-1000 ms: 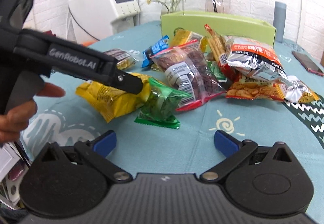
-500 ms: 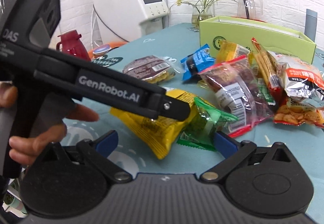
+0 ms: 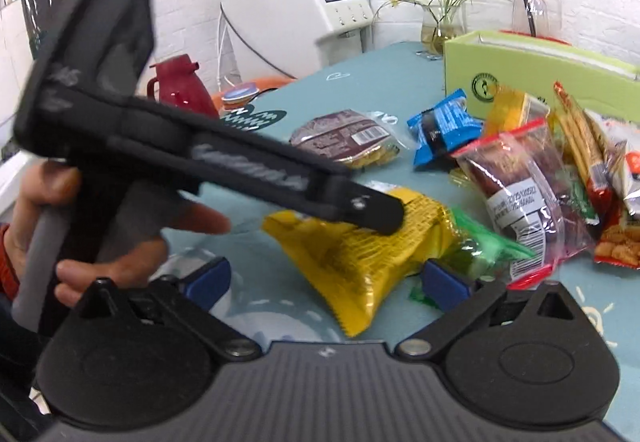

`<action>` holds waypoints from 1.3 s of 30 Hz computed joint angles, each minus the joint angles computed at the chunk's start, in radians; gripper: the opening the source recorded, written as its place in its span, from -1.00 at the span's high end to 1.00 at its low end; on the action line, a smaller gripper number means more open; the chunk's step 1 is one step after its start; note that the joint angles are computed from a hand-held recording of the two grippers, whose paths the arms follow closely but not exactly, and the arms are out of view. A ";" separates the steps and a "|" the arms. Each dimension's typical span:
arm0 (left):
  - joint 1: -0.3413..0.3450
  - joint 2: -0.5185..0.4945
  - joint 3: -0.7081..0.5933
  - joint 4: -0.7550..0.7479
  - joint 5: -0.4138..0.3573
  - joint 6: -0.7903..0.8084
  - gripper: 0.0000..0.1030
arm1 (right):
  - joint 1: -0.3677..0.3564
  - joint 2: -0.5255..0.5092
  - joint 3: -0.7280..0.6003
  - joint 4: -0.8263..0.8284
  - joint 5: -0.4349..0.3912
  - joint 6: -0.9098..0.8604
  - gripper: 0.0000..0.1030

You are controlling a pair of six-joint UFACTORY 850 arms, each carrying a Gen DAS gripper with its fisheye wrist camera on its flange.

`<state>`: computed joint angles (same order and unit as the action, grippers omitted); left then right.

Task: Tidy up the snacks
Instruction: 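Carry the yellow bag into the green box and open the left tool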

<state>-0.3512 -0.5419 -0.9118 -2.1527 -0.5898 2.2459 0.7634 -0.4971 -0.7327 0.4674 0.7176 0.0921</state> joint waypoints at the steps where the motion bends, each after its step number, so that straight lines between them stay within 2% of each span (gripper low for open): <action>1: 0.003 -0.001 -0.001 0.017 -0.004 -0.013 -0.19 | -0.006 -0.002 -0.001 0.033 -0.004 -0.009 -0.97; 3: 0.008 -0.005 -0.006 0.067 -0.022 -0.047 -0.16 | -0.010 0.003 0.008 0.083 0.006 -0.001 -0.97; 7: 0.006 -0.017 -0.022 0.146 -0.035 -0.089 -0.09 | -0.003 -0.006 -0.007 0.042 -0.010 -0.038 -0.97; 9: 0.010 -0.026 -0.033 0.206 -0.050 -0.131 0.24 | -0.003 -0.023 -0.028 0.033 -0.028 -0.063 -0.94; 10: 0.011 -0.025 -0.030 0.209 -0.049 -0.127 0.46 | 0.000 -0.025 -0.034 0.055 -0.034 -0.097 -0.79; 11: 0.010 -0.014 -0.016 0.190 -0.045 -0.107 0.51 | 0.010 -0.021 -0.034 0.101 -0.030 -0.157 -0.58; 12: 0.012 0.004 -0.002 0.165 -0.036 -0.083 0.53 | 0.009 -0.013 -0.032 0.108 -0.029 -0.182 -0.40; 15: 0.016 0.043 0.005 0.144 -0.053 -0.079 0.56 | -0.015 0.022 -0.021 0.052 -0.015 -0.172 -0.41; 18: 0.001 0.049 -0.034 0.092 -0.053 -0.053 0.56 | -0.034 0.035 -0.047 0.121 0.006 -0.294 -0.41; 20: -0.012 0.038 -0.085 0.068 -0.047 -0.046 0.55 | -0.071 0.046 -0.070 0.128 0.007 -0.353 -0.40; 23: -0.034 -0.009 -0.208 0.038 -0.035 -0.044 0.55 | -0.144 0.046 -0.130 0.139 -0.005 -0.461 -0.40; 27: -0.059 -0.146 -0.475 0.116 0.019 -0.175 0.55 | -0.258 0.007 -0.256 0.135 -0.082 -0.550 -0.39; 30: -0.077 -0.266 -0.683 0.233 0.092 -0.315 0.55 | -0.337 -0.057 -0.372 0.110 -0.180 -0.568 -0.39; 34: -0.092 -0.447 -0.958 0.480 0.162 -0.575 0.50 | -0.412 -0.157 -0.516 0.061 -0.325 -0.550 -0.39; 37: -0.087 -0.513 -1.046 0.558 0.196 -0.668 0.19 | -0.440 -0.201 -0.571 0.000 -0.390 -0.469 -0.44; 39: -0.072 -0.492 -1.004 0.500 0.170 -0.634 0.13 | -0.439 -0.170 -0.520 -0.041 -0.344 -0.411 -0.51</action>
